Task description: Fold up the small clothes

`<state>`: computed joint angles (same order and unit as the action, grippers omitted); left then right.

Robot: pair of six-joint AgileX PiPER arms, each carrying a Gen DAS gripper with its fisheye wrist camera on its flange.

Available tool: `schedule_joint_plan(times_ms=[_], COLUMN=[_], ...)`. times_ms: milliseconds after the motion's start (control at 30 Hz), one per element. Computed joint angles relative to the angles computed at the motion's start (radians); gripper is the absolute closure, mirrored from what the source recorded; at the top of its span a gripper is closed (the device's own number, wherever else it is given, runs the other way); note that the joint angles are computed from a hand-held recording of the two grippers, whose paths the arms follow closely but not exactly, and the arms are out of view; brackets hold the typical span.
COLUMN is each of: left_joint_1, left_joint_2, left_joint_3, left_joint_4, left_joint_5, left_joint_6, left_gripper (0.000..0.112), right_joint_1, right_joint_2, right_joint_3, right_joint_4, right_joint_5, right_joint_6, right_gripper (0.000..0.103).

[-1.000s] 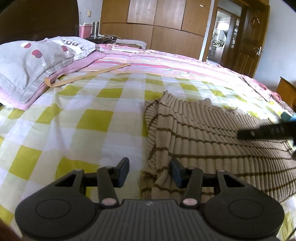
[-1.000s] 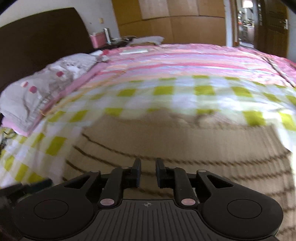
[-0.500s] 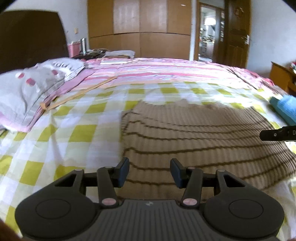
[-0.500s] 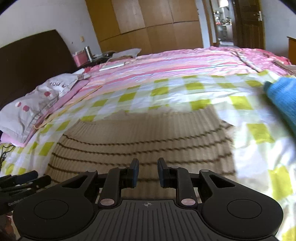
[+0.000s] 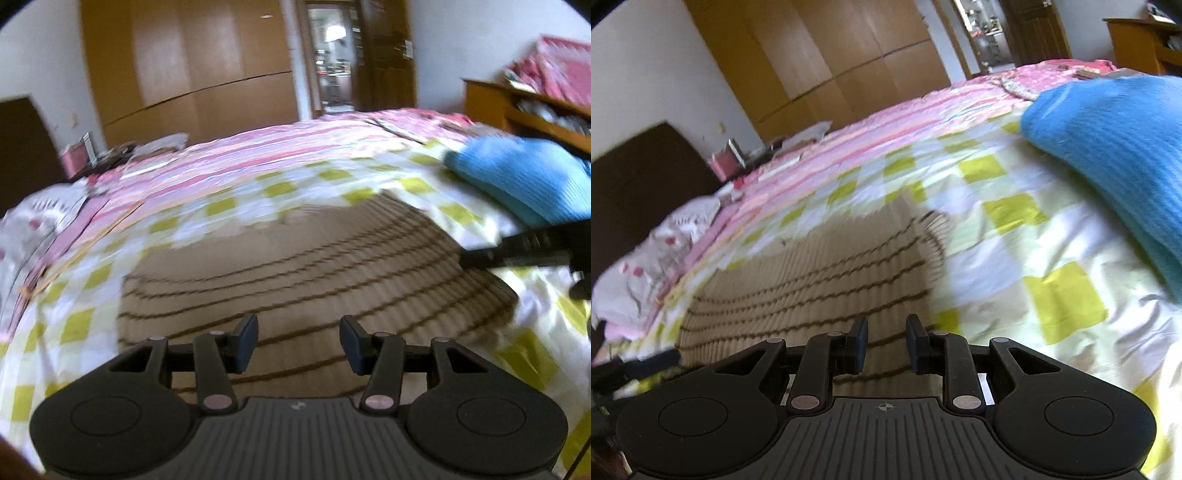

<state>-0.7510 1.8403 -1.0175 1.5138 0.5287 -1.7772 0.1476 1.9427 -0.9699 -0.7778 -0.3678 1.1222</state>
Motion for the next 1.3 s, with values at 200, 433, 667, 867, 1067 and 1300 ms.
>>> schedule_joint_plan(times_ms=[200, 433, 667, 867, 1067, 1300], left_joint_1=[-0.115, -0.202, -0.241, -0.231, -0.229, -0.184], left_joint_2=[0.113, 0.231, 0.333, 0.405, 0.472, 0.395], left_joint_3=[-0.114, -0.219, -0.307, -0.399, -0.495, -0.413], left_joint_4=[-0.077, -0.085, -0.026, 0.012, 0.026, 0.046], left_joint_5=[0.068, 0.135, 0.2, 0.216, 0.241, 0.129], left_joint_6=[0.154, 0.271, 0.289, 0.303, 0.35, 0.233], left_gripper=[0.058, 0.057, 0.056, 0.056, 0.056, 0.088], right_joint_1=[-0.103, -0.188, -0.235, -0.244, -0.254, -0.241], right_joint_2=[0.029, 0.042, 0.053, 0.075, 0.09, 0.13], right_joint_3=[-0.037, -0.034, -0.034, -0.052, -0.063, -0.141], right_joint_4=[-0.236, -0.386, -0.412, -0.421, -0.432, -0.476], right_joint_5=[-0.047, -0.142, -0.199, -0.213, -0.232, -0.238], right_joint_6=[0.222, 0.379, 0.435, 0.456, 0.471, 0.551], right_gripper=[0.078, 0.074, 0.074, 0.073, 0.073, 0.068])
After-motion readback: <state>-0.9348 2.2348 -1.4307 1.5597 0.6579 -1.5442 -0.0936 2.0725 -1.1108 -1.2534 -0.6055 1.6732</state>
